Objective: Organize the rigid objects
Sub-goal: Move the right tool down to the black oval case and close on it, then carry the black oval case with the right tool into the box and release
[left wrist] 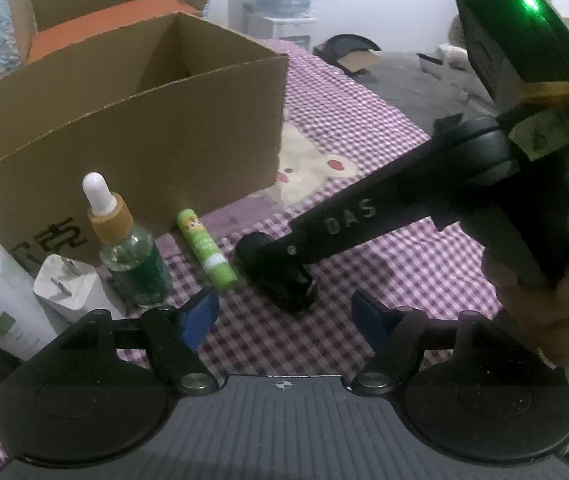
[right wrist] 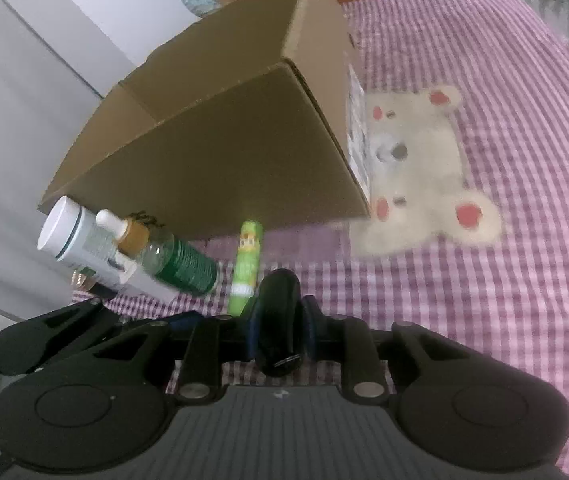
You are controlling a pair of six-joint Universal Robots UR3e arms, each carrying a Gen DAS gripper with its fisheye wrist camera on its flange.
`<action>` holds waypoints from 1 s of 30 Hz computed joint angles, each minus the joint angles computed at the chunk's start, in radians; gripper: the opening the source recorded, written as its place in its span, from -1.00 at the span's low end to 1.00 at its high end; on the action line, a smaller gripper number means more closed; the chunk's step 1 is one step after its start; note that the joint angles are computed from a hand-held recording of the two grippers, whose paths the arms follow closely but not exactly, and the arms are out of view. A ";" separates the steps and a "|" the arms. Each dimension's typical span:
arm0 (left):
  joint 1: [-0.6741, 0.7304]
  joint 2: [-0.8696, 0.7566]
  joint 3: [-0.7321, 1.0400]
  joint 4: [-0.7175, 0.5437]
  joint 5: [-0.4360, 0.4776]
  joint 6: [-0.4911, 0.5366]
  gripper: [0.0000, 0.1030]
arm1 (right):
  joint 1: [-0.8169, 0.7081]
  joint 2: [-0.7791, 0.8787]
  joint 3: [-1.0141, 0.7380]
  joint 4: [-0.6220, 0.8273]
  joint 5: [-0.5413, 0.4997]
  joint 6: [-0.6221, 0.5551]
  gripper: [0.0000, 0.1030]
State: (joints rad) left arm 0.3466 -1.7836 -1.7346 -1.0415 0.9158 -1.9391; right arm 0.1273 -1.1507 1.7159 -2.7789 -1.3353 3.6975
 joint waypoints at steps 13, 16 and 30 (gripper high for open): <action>-0.014 0.001 0.012 -0.095 0.052 0.040 0.17 | -0.039 -0.155 0.301 -0.187 0.140 0.188 -0.64; -0.013 0.006 -0.008 -0.063 0.054 0.040 0.14 | -0.053 -0.135 0.308 -0.222 0.174 0.207 -0.64; -0.004 0.001 0.021 -0.074 0.048 0.001 -0.10 | -0.007 -0.024 0.209 -0.284 0.158 0.272 -0.65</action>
